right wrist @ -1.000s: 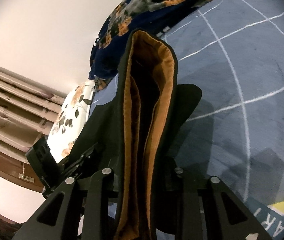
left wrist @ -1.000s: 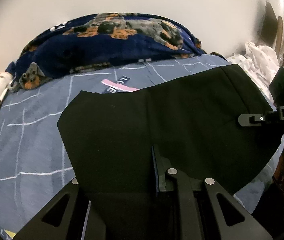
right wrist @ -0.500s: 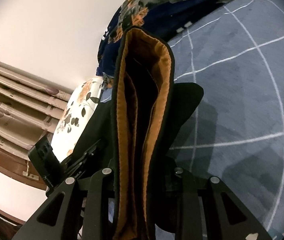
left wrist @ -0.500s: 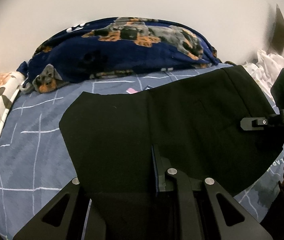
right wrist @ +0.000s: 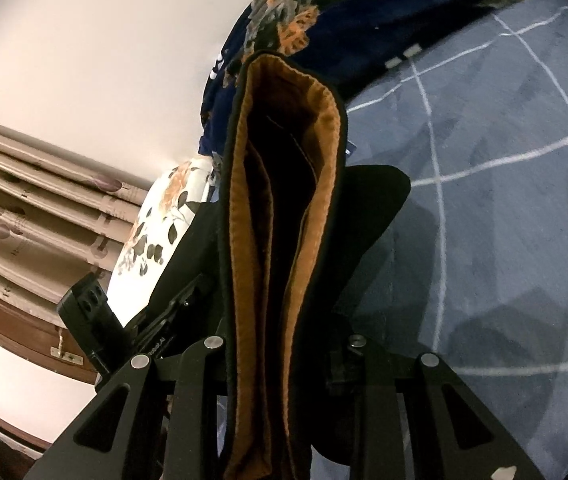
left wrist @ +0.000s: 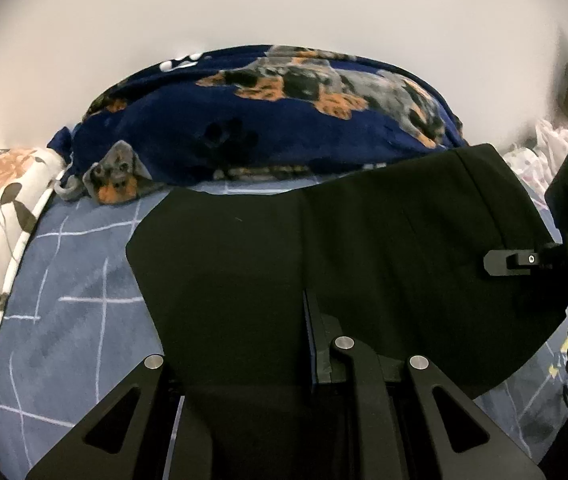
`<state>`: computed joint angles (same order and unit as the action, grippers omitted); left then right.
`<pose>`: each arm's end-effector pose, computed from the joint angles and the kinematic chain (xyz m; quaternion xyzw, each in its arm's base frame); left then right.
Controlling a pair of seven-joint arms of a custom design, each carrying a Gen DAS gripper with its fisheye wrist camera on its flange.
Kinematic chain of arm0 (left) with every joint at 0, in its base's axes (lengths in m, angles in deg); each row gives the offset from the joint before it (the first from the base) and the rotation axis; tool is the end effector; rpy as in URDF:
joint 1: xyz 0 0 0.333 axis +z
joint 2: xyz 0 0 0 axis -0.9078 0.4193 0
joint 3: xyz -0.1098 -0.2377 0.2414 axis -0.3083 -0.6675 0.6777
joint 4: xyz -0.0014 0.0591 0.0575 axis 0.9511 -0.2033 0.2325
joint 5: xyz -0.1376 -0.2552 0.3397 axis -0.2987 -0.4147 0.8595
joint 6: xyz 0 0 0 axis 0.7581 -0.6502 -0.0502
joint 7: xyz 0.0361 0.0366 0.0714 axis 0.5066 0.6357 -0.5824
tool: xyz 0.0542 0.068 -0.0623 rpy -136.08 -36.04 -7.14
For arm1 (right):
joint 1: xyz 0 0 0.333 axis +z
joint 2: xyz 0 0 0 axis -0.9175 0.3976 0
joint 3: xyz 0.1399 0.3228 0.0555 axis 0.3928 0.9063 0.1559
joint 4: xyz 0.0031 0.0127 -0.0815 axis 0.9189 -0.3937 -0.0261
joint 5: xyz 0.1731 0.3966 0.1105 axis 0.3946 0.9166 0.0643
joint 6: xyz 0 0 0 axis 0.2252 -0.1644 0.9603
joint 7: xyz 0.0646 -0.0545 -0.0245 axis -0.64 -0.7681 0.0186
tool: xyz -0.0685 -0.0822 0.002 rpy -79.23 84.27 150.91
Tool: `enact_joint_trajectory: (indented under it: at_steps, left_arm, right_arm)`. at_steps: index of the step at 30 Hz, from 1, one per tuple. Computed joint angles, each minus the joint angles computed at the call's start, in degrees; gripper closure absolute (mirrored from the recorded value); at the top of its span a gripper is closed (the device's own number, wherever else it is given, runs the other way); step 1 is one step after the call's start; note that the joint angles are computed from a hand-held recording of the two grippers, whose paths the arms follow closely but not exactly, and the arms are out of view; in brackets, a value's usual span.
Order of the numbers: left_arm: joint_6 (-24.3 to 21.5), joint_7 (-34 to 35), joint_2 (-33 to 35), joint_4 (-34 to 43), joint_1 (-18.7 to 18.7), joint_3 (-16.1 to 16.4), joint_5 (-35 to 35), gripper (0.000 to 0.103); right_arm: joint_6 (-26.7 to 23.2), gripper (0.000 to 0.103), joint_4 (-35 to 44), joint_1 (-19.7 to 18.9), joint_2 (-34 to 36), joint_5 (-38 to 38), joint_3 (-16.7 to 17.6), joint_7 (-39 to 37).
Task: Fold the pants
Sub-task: 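Slide the folded trousers toward the blanket with both grippers pressing down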
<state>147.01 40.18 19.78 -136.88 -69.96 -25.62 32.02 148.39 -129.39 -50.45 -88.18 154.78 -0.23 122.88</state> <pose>0.4359 -0.0929 0.4682 -0.6449 0.6690 -0.2901 0.2289 0.5104 0.1833 0.4080 -0.6609 0.5670 0.2265 0.4363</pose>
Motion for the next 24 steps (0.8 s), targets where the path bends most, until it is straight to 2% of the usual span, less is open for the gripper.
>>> enact_joint_trajectory:
  at_steps: [16,24]
  left_arm:
    - [3.5,-0.2,8.6,6.4,5.4,0.0,2.8,0.088]
    - [4.4,-1.5,12.5,9.5,7.7,-0.8,5.1,0.088]
  right_arm:
    - [-0.7,0.079,9.4,-0.9,8.7,2.4,2.2,-0.9]
    - [-1.1,0.079,11.4,-1.9,10.9,3.2,3.0,-1.3]
